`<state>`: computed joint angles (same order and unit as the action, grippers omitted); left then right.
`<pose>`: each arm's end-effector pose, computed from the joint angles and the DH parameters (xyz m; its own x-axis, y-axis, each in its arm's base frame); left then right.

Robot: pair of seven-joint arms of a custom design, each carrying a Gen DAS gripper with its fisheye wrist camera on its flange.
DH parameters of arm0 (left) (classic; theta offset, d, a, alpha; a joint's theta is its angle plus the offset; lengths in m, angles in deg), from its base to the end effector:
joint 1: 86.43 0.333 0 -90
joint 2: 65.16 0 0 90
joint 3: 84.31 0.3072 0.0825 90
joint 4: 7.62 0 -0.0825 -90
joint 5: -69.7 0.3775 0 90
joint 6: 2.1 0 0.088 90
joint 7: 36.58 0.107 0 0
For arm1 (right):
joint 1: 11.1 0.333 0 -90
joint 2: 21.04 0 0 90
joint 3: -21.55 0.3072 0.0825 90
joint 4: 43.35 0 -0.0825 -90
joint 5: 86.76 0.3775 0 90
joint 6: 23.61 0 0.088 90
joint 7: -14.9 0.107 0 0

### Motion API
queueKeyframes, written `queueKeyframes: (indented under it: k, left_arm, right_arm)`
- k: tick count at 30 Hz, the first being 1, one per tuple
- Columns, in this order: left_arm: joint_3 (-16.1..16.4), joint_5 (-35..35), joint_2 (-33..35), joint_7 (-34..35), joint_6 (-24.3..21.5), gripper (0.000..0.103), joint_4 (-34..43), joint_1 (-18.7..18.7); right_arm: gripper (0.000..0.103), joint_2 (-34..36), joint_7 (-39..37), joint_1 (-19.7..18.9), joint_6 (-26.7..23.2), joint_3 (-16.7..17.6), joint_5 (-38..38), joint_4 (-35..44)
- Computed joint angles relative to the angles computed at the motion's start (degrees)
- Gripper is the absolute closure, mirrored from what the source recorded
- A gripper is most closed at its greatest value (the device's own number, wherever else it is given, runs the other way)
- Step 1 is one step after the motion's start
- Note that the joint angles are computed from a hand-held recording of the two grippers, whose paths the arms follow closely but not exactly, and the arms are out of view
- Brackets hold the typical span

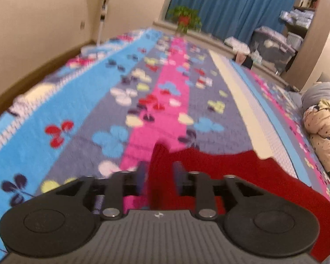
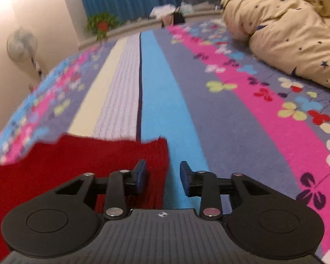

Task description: Fold small clothes

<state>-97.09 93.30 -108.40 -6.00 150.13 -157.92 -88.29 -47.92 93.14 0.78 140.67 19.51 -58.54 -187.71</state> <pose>0.3588 -0.1179 0.5572 0.3638 -0.9033 0.2274 -0.5463 -0.4046 -0.7334 0.4412 0.0483 0.5278 0.0825 -0.9510 -0.2981 -0.7014 0.1572 -0.6953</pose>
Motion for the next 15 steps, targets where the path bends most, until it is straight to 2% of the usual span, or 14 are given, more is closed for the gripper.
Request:
queueKeyframes:
  k: [2, 4, 6, 8, 9, 10, 11, 12, 13, 14, 15]
  left_arm:
    - [1.1, -0.5, -2.1, 2.0, 1.3, 0.067, -1.2, -2.4]
    - [4.1, -2.8, -3.7, 7.2, 1.8, 0.067, -1.9, -7.3]
    - [7.1, -5.8, -5.0, 14.6, 0.2, 0.067, -2.6, -13.2]
    - [9.3, -8.7, -5.5, 21.4, -4.4, 0.067, -2.7, -18.7]
    - [9.9, -11.1, -4.3, 25.6, -10.3, 0.067, -1.5, -20.9]
    - [9.3, -12.3, -2.8, 27.8, -16.4, 0.067, -0.2, -21.4]
    - [7.3, -14.0, -2.3, 29.5, -20.3, 0.066, 0.0, -20.0]
    - [7.3, -13.1, -3.3, 27.9, -21.0, 0.066, -0.5, -20.3]
    - [6.0, -14.2, -5.2, 27.2, -20.4, 0.064, -1.1, -18.8]
    - [5.2, -14.8, -7.0, 25.8, -19.8, 0.057, -1.9, -17.7]
    - [4.4, -15.8, -9.2, 23.3, -19.4, 0.041, -2.9, -16.6]
  right_arm:
    - [0.067, -2.8, -0.3, 0.9, 0.1, -1.7, 2.4, -1.8]
    - [0.067, -5.3, -3.1, 2.8, -1.3, -4.1, 4.2, -2.8]
    - [0.063, -7.5, -6.6, 4.3, -6.0, -6.2, 5.4, -2.9]
    - [0.052, -6.8, -7.1, 3.4, -13.5, -6.5, 5.2, -0.9]
    - [0.051, -6.4, -6.4, 1.5, -17.2, -5.4, 3.5, -0.5]
    - [0.046, -6.9, -5.7, -0.6, -19.3, -3.9, 1.3, -1.2]
    - [0.044, -7.5, -5.0, -2.4, -20.6, -2.4, -0.8, -1.7]
    - [0.044, -8.3, -5.4, -3.0, -21.0, -2.3, -1.1, -2.4]
    - [0.044, -9.2, -5.9, -3.2, -21.5, -2.7, -0.6, -3.0]
    - [0.044, -10.3, -5.9, -3.7, -22.1, -2.8, -0.4, -3.7]
    - [0.044, -11.6, -5.5, -4.3, -22.6, -2.7, -0.4, -4.4]
